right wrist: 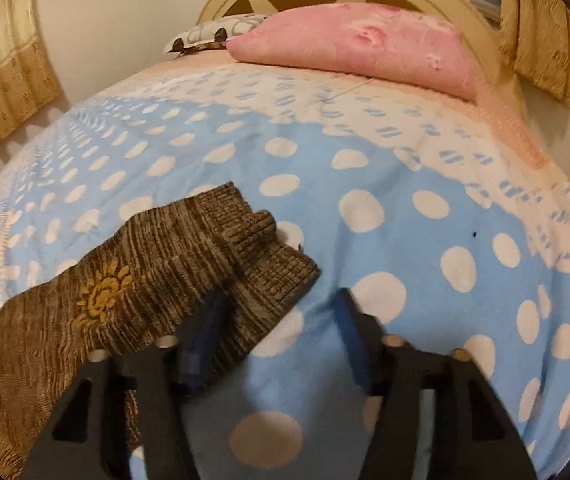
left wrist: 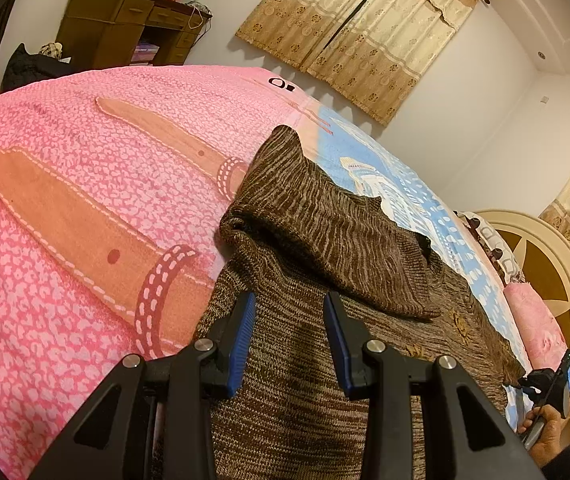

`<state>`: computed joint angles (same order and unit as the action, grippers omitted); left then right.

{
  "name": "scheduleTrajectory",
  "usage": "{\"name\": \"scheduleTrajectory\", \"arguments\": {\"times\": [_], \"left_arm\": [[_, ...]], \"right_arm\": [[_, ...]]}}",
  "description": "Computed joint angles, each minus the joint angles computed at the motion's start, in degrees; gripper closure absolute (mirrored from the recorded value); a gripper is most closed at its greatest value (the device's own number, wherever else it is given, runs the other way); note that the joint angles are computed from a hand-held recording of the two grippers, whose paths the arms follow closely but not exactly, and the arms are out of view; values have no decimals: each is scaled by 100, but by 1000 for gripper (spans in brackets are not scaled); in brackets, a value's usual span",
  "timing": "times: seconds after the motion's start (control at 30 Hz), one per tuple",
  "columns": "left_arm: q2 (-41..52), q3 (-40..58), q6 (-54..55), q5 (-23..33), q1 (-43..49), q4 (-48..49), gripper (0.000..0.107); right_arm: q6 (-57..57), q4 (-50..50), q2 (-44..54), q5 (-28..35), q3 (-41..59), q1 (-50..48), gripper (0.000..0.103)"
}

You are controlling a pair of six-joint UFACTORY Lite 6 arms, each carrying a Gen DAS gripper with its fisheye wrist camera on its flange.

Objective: Fold small clothes

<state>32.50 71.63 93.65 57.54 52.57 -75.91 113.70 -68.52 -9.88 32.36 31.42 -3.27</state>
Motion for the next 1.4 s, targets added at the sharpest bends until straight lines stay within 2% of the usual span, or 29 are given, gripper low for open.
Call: {"name": "scheduleTrajectory", "arguments": {"times": [0.03, 0.1, 0.23, 0.27, 0.37, 0.5, 0.67, 0.77, 0.87, 0.97, 1.07, 1.17, 1.23, 1.27, 1.3, 1.33, 1.4], "left_arm": [[-33, -45, 12, -13, -13, -17, 70], [-63, -99, 34, -15, -31, -49, 70], [-37, -62, 15, 11, -25, -41, 70], [-37, -66, 17, 17, -26, -44, 70], [-34, -88, 26, 43, -19, -56, 70], [-15, -67, 27, 63, -3, -46, 70], [-1, -66, 34, 116, 38, -27, 70], [-1, -68, 36, 113, 37, -31, 70], [12, -50, 27, 141, 53, -15, 70], [30, -31, 25, 180, 76, -1, 69], [41, -20, 38, 208, 98, 8, 69], [37, -34, 61, 225, 99, -2, 69], [31, -46, 73, 228, 96, -5, 68], [30, -51, 74, 229, 95, -8, 68], [29, -54, 74, 232, 94, -11, 68], [25, -63, 78, 230, 90, -16, 68], [23, -71, 86, 224, 86, -22, 68]], "right_arm": [[32, -36, -54, -60, -18, 8, 85], [-60, -122, -378, -456, -278, -201, 90], [-734, 508, -1484, -1335, -829, -786, 92], [-764, 583, -1608, -1340, -853, -791, 92], [-982, 757, -1606, -833, -558, -310, 92], [-949, 930, -1573, -797, -234, 61, 92], [-439, 237, -425, 593, 1088, 2166, 94], [-568, 66, 663, 1005, 2230, 3254, 94], [-690, -63, 2020, 1244, 3623, 4295, 95], [-895, -82, 3370, 1326, 4899, 4876, 95], [-1110, 128, 4639, 1047, 5920, 5189, 94], [-1948, 807, 5365, 637, 6489, 5181, 89], [-2030, 925, 5091, 125, 6132, 5047, 69], [-1711, 637, 4717, -197, 5658, 4970, 59], [-1166, 135, 4437, -431, 5261, 4937, 40], [-840, -181, 4182, -529, 4944, 4912, 33], [-363, -630, 3594, -458, 4287, 4797, 33]]}}
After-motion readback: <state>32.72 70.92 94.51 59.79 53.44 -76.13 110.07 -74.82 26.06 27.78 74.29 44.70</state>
